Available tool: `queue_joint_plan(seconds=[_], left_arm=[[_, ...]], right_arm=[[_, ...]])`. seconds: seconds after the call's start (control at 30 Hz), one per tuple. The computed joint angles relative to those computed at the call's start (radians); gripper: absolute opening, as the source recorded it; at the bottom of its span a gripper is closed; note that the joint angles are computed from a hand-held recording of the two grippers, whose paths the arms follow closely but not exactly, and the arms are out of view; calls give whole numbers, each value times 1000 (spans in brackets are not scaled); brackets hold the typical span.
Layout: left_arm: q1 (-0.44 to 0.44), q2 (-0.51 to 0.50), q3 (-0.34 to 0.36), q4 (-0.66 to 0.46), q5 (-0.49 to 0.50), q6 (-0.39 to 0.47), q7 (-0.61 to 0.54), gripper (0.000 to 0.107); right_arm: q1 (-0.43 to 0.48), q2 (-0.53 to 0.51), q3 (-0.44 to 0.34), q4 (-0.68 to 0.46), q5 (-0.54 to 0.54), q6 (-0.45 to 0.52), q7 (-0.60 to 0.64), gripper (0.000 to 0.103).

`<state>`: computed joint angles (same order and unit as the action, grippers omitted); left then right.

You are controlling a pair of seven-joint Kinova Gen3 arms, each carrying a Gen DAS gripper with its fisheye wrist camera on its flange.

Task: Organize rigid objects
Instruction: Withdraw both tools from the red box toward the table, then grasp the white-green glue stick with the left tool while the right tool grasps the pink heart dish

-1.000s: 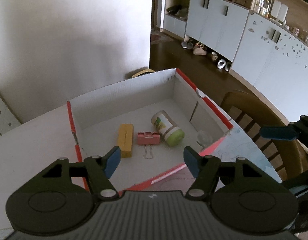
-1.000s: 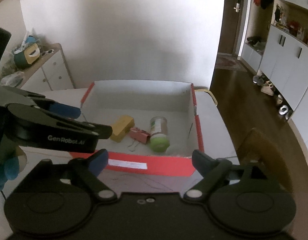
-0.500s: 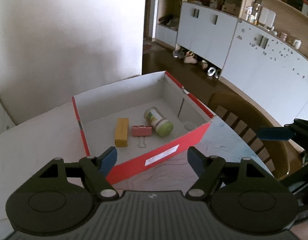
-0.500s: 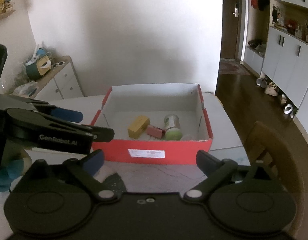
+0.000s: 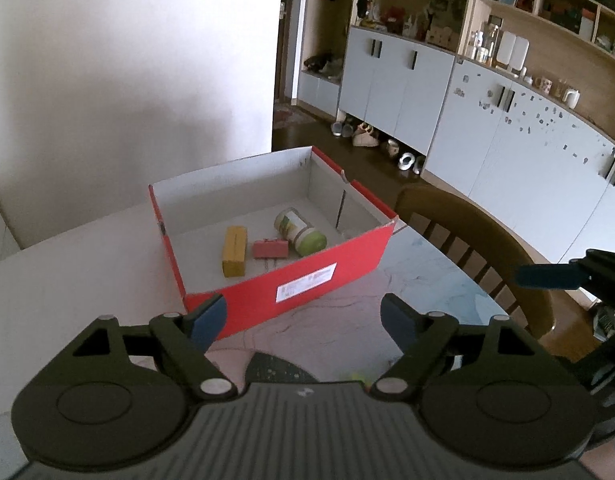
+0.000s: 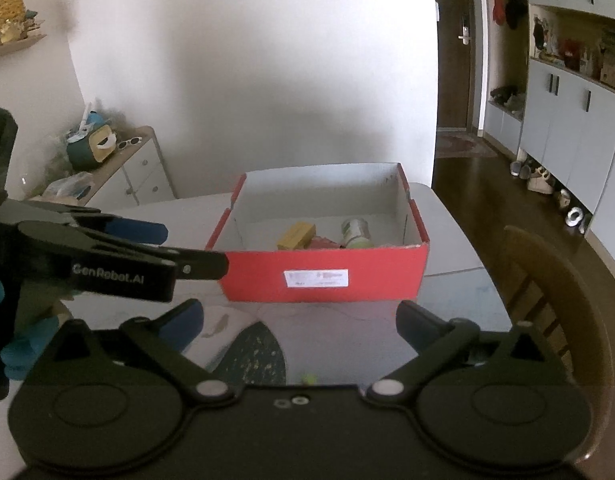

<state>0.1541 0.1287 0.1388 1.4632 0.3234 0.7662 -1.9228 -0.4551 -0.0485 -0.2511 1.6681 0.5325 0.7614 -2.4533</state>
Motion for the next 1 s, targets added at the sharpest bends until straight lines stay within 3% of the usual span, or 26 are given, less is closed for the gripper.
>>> queue_joint_plan(seconds=[0.43, 1.0], left_arm=[[-6, -93, -16, 220, 71, -115, -78, 84], [35, -67, 2, 346, 68, -68, -124, 84]], right_arm=[[-25, -74, -113, 149, 174, 74, -269, 103], [-45, -78, -129, 320, 224, 102, -485, 102]])
